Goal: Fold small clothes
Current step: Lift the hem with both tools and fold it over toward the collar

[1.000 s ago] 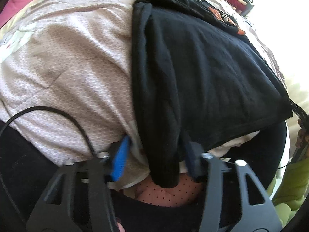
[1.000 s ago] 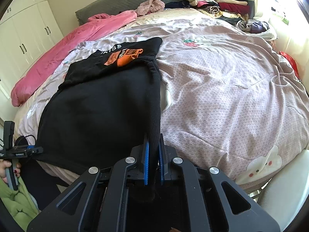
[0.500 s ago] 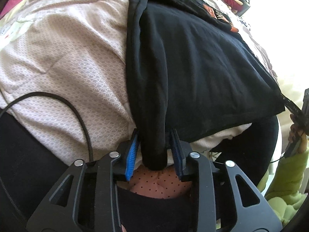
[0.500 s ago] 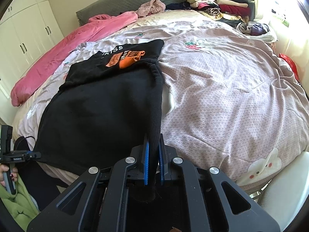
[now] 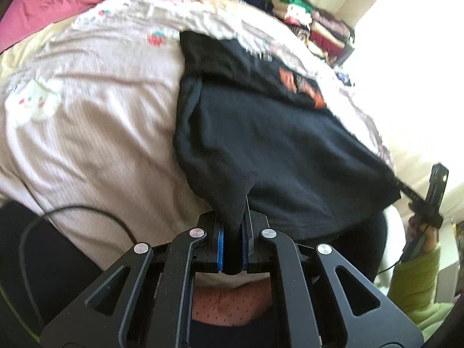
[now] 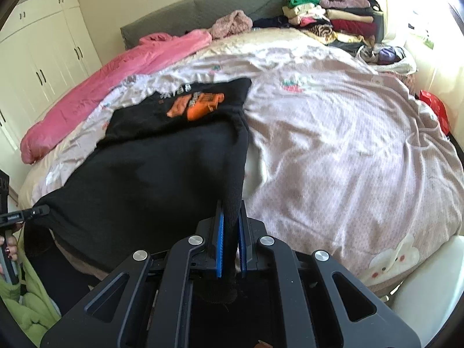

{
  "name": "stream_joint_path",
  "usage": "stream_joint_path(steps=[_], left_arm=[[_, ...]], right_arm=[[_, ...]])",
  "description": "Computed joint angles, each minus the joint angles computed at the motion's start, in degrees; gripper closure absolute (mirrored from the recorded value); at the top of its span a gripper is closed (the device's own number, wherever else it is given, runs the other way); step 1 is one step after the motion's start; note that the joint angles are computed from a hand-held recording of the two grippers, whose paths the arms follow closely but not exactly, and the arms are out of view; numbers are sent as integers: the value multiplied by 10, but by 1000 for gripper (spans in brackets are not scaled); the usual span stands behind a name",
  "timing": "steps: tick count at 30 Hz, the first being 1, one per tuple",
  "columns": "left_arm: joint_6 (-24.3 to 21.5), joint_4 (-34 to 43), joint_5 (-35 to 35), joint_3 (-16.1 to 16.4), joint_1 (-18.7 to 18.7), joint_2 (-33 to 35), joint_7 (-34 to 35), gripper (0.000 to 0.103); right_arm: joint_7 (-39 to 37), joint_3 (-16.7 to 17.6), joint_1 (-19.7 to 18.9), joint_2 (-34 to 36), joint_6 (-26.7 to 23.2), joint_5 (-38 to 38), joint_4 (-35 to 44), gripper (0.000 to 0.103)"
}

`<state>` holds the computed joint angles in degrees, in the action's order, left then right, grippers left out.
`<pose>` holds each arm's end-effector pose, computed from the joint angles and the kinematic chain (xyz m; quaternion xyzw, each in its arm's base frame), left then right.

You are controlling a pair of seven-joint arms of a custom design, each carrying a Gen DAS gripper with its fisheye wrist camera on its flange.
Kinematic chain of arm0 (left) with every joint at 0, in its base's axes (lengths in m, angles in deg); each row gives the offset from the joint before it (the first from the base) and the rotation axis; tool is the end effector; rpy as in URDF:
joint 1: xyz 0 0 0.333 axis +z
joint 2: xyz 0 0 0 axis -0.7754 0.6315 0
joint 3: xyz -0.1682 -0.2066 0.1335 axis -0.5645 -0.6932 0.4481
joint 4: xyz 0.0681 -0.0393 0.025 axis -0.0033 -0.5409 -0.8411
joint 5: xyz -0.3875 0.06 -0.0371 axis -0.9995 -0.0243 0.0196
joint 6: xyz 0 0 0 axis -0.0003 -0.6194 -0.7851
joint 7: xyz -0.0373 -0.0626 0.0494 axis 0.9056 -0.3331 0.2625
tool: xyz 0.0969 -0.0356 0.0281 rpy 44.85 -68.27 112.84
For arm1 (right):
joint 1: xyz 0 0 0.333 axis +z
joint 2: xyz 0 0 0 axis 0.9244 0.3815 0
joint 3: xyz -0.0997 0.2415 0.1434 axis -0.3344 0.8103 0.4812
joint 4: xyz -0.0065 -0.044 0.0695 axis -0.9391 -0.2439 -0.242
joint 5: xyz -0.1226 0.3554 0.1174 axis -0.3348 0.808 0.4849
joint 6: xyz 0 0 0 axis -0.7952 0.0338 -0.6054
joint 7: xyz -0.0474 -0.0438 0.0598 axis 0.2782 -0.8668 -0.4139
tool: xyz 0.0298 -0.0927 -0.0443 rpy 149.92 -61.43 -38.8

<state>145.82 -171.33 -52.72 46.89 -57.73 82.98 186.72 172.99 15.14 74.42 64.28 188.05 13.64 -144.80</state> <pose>0.5656 -0.2532 0.3174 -0.6151 0.7047 -0.3532 0.0175 0.5015 0.0796 0.3304 -0.6227 0.6787 -0.2054 0.3309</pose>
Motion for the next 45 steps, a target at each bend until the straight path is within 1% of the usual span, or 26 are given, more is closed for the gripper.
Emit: stream_joint_path(steps=[2, 4, 6, 9, 11, 15, 17, 18, 19, 21, 23, 26, 29, 32, 36, 39, 40, 41, 43, 45], left_arm=[[2, 14, -27, -16, 20, 2, 20, 101], [10, 24, -56, -29, 35, 4, 48, 101], [8, 38, -72, -30, 42, 7, 61, 101], [6, 63, -64, -14, 30, 17, 52, 101], [6, 76, -59, -10, 28, 24, 50, 100], [3, 113, -43, -5, 27, 47, 39, 101], [1, 143, -19, 6, 19, 65, 19, 101], [3, 150, -14, 3, 22, 70, 17, 101], [3, 163, -5, 6, 21, 78, 9, 101], [3, 190, 17, 12, 17, 93, -9, 101], [1, 215, 35, 13, 17, 109, -26, 101], [-7, 252, 71, 27, 7, 131, -63, 101], [-21, 293, 109, 42, -3, 155, -100, 101], [-29, 330, 136, 46, -5, 177, -126, 101], [-33, 381, 172, 60, -16, 208, -163, 101], [-42, 428, 196, 70, -25, 237, -195, 101], [-46, 450, 206, 79, -32, 251, -211, 101], [-47, 461, 214, 80, -32, 258, -218, 101], [-57, 499, 234, 94, -43, 282, -244, 101], [-68, 535, 252, 103, -50, 305, -266, 101]], right_arm=[[-14, -4, 3, -6, 3, 10, 4, 96], [11, 1, -11, -8, 7, -23, 16, 96], [30, 4, -19, -8, 10, -46, 25, 96], [19, 1, -13, -3, 13, -36, 42, 96], [53, 10, -31, 6, 13, -71, 62, 96], [91, 21, -50, 26, 5, -106, 107, 96], [53, -6, -12, 33, 0, -61, 120, 96], [28, -26, 13, 38, -2, -31, 129, 96], [19, -28, 18, 46, -5, -21, 143, 96], [11, -26, 17, 62, -11, -10, 169, 96], [1, -35, 28, 75, -17, 4, 190, 96], [-15, -70, 65, 99, -38, 22, 233, 96], [-16, -84, 78, 121, -56, 22, 270, 96], [-10, -81, 72, 143, -73, 14, 306, 96], [1, -58, 48, 173, -97, 7, 357, 96], [8, -52, 42, 197, -117, -2, 397, 96], [9, -49, 39, 204, -123, -4, 408, 96], [10, -48, 38, 213, -131, -7, 422, 96], [16, -51, 40, 232, -151, -13, 454, 96], [18, -42, 32, 254, -172, -11, 488, 96]])
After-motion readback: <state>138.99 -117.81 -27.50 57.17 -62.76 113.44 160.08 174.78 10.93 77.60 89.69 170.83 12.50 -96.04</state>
